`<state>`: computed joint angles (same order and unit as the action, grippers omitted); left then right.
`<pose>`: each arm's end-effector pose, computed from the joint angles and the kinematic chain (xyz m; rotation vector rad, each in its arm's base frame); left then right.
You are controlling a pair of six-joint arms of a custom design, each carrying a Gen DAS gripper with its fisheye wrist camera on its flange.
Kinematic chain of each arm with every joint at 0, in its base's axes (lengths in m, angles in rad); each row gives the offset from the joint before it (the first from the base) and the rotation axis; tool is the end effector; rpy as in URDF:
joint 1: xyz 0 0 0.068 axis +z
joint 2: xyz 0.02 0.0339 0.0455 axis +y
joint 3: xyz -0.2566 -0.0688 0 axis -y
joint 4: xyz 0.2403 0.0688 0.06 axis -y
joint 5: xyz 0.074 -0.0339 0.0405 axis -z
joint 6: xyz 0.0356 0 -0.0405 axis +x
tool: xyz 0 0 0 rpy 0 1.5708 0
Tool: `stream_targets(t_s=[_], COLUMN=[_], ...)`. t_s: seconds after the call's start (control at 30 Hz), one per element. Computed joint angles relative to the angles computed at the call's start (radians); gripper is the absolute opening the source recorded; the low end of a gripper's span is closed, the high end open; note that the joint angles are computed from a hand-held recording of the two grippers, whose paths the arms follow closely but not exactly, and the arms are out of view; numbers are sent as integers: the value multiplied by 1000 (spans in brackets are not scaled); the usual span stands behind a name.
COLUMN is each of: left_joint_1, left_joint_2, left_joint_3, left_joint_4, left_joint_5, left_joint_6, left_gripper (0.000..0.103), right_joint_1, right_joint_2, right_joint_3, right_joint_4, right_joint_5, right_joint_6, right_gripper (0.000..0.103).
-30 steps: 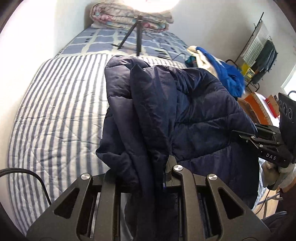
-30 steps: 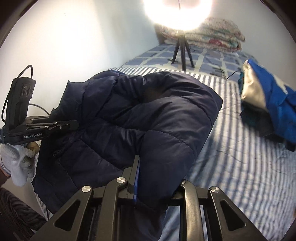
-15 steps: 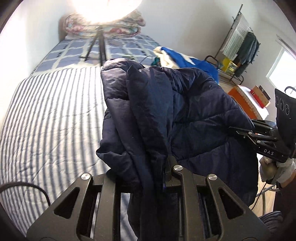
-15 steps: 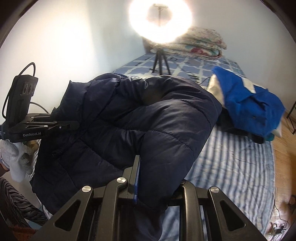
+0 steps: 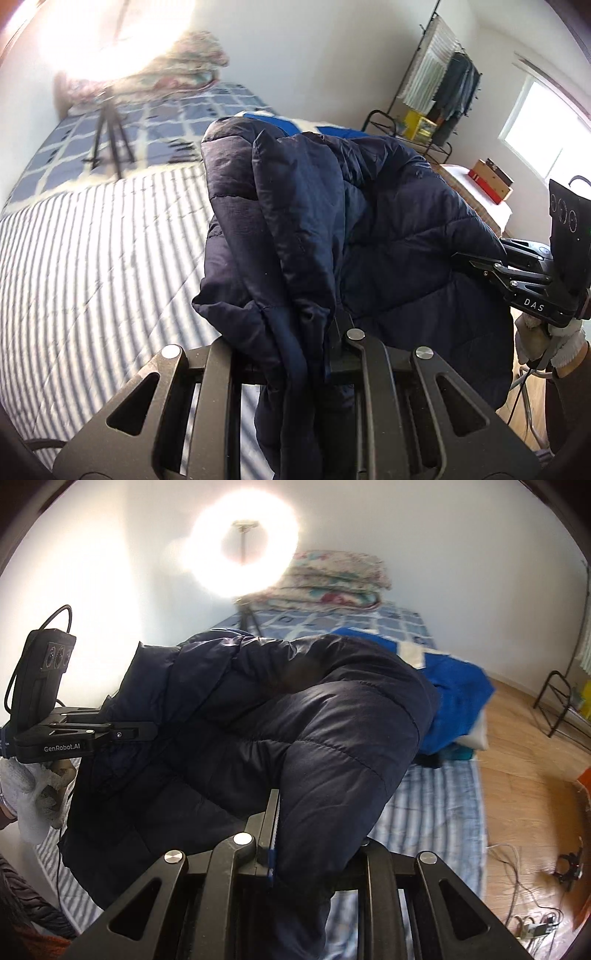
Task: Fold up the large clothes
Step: 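Lift the folded jacket with both grippers and carry it toward the garment pile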
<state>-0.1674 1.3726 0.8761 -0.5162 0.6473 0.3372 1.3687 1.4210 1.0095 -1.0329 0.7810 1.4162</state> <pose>0.2563 -0.0651 0.2165 0.8349 2.3006 -0.7551 0.0724 0.2286 0.2276 0.1171 2.3498 -0.0253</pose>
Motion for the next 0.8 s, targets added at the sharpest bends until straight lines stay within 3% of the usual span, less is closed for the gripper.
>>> stream_targets(t_s=[0.2,0.47,0.53,0.8], left_joint_1=[-161,-248,-270,-333], left_joint_2=[132,400,465,724], left_joint_3=[139,479,570,957], left_joint_4=[132,181,182,131], left_joint_5=[-52,-91,-115,-178], left_joint_6=[-155,-278,-295,-364], left_gripper=[16,16,16,16], right_joint_1=[-73,-429,-553,-927], right_joint_2=[-135,-348,-368,-369], right_joint_3=[-37,-96,-97,-100], right_joint_4=[-105,56,129,375], right_joint_5=[44,19,-18,-199], right_joint_6=[-35,-488,-640,-1002], right_gripper=[17,17,17,17])
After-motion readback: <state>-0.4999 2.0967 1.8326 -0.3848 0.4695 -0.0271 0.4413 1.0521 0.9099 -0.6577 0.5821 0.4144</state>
